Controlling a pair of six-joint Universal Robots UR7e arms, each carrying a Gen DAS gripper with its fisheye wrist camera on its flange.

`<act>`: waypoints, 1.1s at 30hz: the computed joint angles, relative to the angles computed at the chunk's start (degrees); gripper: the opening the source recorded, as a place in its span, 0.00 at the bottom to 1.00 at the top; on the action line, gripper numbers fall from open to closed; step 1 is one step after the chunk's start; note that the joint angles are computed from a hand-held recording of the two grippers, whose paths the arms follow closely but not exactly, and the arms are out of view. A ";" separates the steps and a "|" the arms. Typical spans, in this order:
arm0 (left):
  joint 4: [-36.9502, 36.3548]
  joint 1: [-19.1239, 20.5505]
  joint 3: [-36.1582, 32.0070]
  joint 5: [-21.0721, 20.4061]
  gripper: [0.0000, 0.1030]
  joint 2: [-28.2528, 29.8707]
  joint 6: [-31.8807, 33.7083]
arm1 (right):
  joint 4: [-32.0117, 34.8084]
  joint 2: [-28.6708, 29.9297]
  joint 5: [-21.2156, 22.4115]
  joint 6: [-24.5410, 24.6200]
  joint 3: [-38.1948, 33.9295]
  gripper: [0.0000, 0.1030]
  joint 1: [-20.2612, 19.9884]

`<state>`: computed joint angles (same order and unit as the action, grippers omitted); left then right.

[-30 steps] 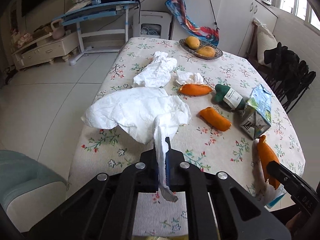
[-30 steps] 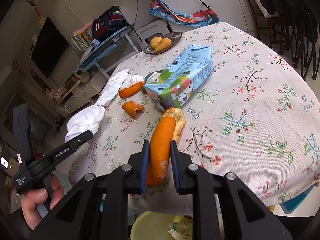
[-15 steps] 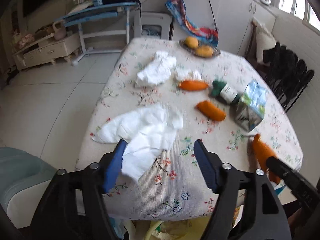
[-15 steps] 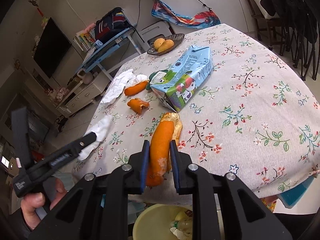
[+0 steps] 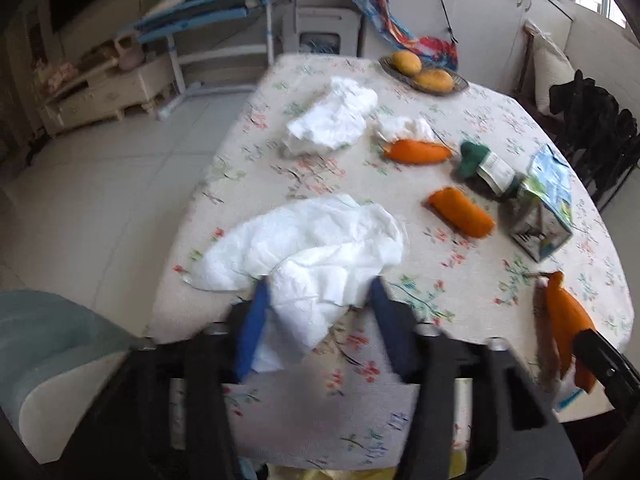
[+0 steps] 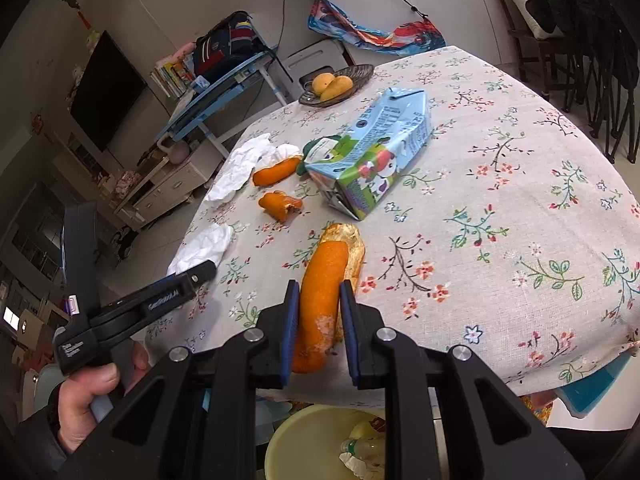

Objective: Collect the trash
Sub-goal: 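Lift the tissue and orange peel and carry both toward the yellow basin, then open the right gripper over the basin to drop the peel while the left drops the tissue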

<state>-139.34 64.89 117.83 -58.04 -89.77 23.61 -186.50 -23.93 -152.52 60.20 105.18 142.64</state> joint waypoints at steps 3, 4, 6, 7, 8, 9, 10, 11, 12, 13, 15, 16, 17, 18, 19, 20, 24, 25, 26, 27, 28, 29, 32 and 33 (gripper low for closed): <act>2.11 0.42 -0.63 -1.94 0.13 -0.56 -0.15 | -0.60 0.17 0.13 -1.30 -0.44 0.19 0.30; 2.06 0.26 -0.33 -2.03 0.11 -1.03 0.21 | -1.09 0.16 0.18 -1.88 -0.46 0.19 0.29; 1.93 -0.21 0.29 -2.70 0.11 -2.21 0.93 | -1.93 0.37 0.21 -2.83 -0.75 0.18 0.60; 1.71 -0.50 0.74 -3.18 0.11 -3.05 1.52 | -2.31 0.48 0.20 -3.17 -0.87 0.18 0.81; 1.48 -0.80 1.14 -3.48 0.11 -3.81 2.13 | -2.76 0.57 0.22 -3.55 -0.93 0.18 0.99; 1.36 -1.22 1.68 -3.89 0.11 -4.83 2.77 | -3.12 0.64 0.15 -3.97 -1.06 0.18 1.24; 1.45 -1.52 2.05 -4.31 0.11 -5.63 3.18 | -3.38 0.72 0.06 -4.32 -1.19 0.18 1.52; 1.55 -1.80 2.40 -4.62 0.11 -6.39 3.46 | -3.84 0.84 0.05 -4.75 -1.34 0.18 1.80; 1.68 -1.97 2.59 -4.79 0.11 -6.91 3.63 | -3.96 0.96 0.01 -4.90 -1.54 0.18 2.08; 2.09 -2.16 2.83 -5.10 0.11 -7.62 3.78 | -4.00 1.07 -0.07 -5.08 -1.77 0.18 2.43; 2.76 -2.30 3.17 -5.62 0.11 -8.86 4.01 | -3.74 1.26 -0.21 -5.22 -2.19 0.18 2.96; 3.21 -2.37 3.27 -5.92 0.11 -9.50 4.03 | -3.50 1.34 -0.26 -5.14 -2.35 0.18 3.24; 3.61 -2.41 3.34 -6.19 0.11 -10.13 4.09 | -3.13 1.41 -0.35 -5.06 -2.51 0.18 3.49; 3.91 -2.49 3.38 -6.35 0.11 -10.54 4.01 | -2.96 1.47 -0.37 -5.06 -2.56 0.18 3.61; 4.40 -2.51 3.28 -6.56 0.11 -10.95 3.88 | -2.67 1.50 -0.34 -4.93 -2.64 0.18 3.76; 5.10 -2.44 3.14 -6.86 0.11 -11.49 3.76 | -2.35 1.58 -0.32 -4.71 -2.76 0.18 3.96; 7.56 -2.17 2.77 -7.92 0.11 -13.35 3.24 | -1.02 1.86 0.25 -4.31 -3.49 0.18 4.88; 7.87 -2.07 2.83 -8.13 0.11 -13.71 3.24 | -0.13 1.91 0.50 -3.89 -3.74 0.18 5.21; 8.70 -1.95 2.75 -8.52 0.11 -14.36 3.20 | 0.79 2.06 0.95 -3.40 -4.02 0.18 5.58; 9.34 -1.85 2.77 -8.83 0.11 -14.96 3.21 | 1.73 2.23 1.35 -2.87 -4.29 0.18 5.92; 9.90 -1.77 2.78 -9.08 0.11 -15.52 3.25 | 2.80 2.43 1.74 -2.26 -4.68 0.18 6.25; 10.54 -1.71 2.78 -9.38 0.11 -16.14 3.23 | 3.52 2.56 2.09 -1.82 -4.86 0.18 6.49; 12.53 -1.52 2.66 -10.20 0.11 -17.78 3.00 | 6.56 3.14 3.71 0.01 -5.61 0.18 7.28; 12.97 -1.50 2.69 -10.35 0.11 -18.27 2.97 | 7.48 3.25 4.02 0.60 -5.84 0.18 7.52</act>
